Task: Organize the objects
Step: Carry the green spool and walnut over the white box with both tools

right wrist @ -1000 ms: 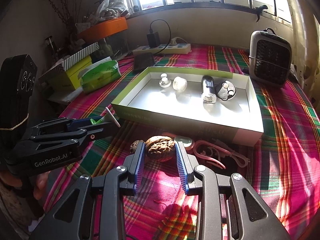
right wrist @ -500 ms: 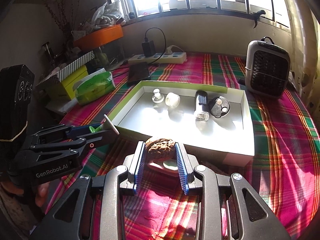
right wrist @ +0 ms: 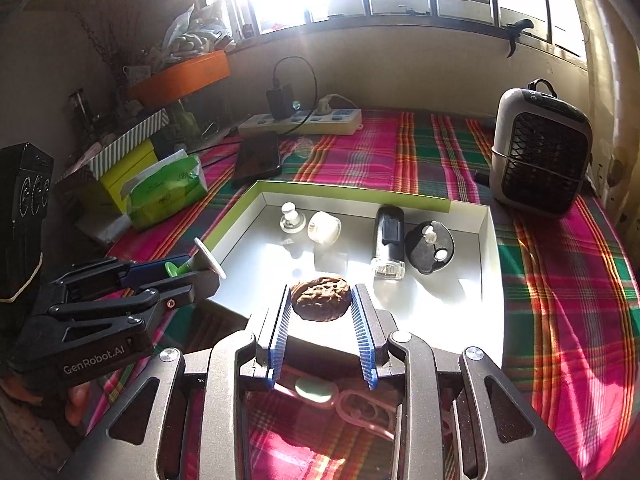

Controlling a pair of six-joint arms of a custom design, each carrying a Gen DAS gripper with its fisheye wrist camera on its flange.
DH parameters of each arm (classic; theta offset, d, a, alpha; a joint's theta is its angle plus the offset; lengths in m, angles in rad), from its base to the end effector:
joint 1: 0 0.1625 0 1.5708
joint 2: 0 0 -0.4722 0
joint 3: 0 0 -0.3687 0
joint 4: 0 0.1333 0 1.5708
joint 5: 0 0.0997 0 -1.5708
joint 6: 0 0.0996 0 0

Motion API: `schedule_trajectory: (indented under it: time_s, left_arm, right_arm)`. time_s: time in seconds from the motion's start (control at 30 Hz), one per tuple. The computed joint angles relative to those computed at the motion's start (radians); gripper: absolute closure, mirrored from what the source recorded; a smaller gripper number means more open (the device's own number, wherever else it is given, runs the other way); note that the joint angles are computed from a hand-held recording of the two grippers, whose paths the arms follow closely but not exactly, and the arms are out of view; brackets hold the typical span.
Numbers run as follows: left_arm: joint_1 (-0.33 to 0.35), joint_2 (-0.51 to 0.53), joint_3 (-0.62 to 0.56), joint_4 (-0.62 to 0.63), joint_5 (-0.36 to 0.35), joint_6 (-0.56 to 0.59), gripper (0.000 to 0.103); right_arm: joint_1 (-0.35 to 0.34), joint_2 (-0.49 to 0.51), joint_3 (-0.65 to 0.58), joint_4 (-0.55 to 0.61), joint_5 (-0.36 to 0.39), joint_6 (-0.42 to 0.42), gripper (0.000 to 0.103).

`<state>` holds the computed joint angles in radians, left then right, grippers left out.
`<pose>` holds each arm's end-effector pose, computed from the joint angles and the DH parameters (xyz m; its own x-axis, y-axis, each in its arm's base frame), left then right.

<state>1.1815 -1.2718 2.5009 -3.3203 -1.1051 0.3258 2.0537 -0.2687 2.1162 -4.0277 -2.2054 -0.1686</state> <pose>0.0154 -0.4315 0.2387 -0.7581 0.3825 -0.5282 0.6037 0.7181 -0.3464 0.2897 -0.3926 -0.0755 -0.7946 -0.1942 0.5753 -0.5215 0.7036 -0.4827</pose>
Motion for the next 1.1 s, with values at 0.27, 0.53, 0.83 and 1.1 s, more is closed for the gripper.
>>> schedule_trajectory:
  time_s: [0.27, 0.53, 0.83, 1.1]
  left_arm:
    - [0.012, 0.043, -0.038, 0.004, 0.004, 0.013, 0.073]
    - [0.024, 0.083, -0.073, 0.014, 0.013, 0.015, 0.073]
    - [0.034, 0.118, -0.104, 0.023, 0.025, 0.015, 0.073]
    - [0.036, 0.132, -0.115, 0.015, 0.028, 0.023, 0.073]
  right_arm:
    - [-0.030, -0.007, -0.041, 0.051, -0.011, -0.025, 0.071]
    - [-0.056, -0.009, -0.076, 0.099, -0.010, -0.046, 0.071]
    - [-0.071, -0.007, -0.128, 0.161, -0.022, -0.076, 0.071]
    - [-0.070, -0.003, -0.171, 0.210, -0.040, -0.122, 0.071]
